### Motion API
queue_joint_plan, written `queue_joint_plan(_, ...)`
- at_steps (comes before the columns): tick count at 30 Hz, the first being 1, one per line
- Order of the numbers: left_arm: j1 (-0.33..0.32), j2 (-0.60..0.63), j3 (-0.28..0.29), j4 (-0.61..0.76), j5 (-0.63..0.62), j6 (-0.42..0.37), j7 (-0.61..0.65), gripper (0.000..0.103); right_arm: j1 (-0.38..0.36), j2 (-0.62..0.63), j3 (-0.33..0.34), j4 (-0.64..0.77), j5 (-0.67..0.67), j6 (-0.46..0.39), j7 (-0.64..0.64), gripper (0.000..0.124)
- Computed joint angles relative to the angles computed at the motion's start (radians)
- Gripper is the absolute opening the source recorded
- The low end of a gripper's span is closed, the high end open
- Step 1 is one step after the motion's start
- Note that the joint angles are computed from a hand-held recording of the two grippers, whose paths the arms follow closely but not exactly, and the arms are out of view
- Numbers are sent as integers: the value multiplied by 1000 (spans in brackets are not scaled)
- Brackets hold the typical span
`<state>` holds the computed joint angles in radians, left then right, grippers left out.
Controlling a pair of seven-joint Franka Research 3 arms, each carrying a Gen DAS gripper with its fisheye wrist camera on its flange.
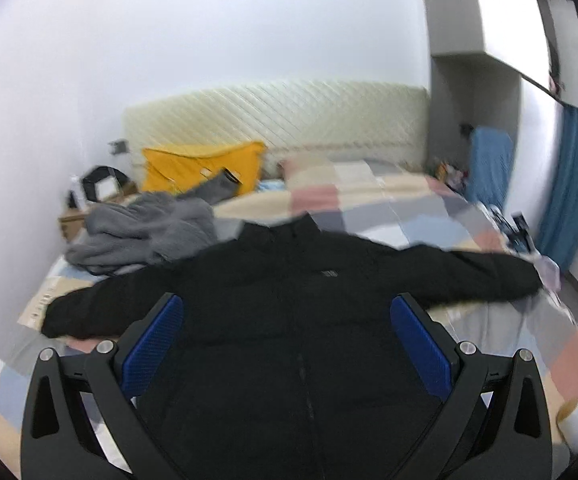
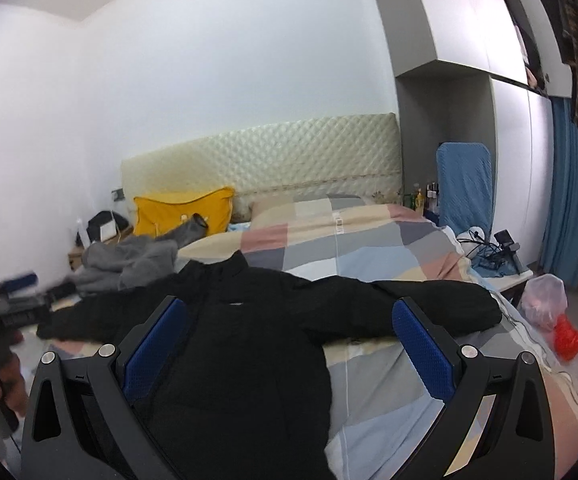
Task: Fold large clothes
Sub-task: 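Move the right tool to the jacket sleeve cuff and close on it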
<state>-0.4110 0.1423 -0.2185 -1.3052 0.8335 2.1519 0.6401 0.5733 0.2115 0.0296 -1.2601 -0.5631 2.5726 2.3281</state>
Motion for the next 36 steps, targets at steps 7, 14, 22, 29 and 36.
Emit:
queue_joint_plan(7,14,14,11,-50,18,90,-19,103,-19,27,-21,32,-12,-108,-73,103)
queue_joint_plan(14,38,17,22,-80,-35,156,-55,103,-160,19,-11,-22,257,-27,-223,103)
queue_joint_plan(22,50,54,43,-96,-30,188,-216,103,-256,135,-68,46,392,-150,-379,103)
queue_joint_plan(29,52,136,50,-68,-87,165,-226,103,-393,224,-30,-28,707,15,-382,103)
queue_joint_plan(36,35,190,86,-65,-81,171,-218,103,-462,389,-8,68,924,69,-317,103)
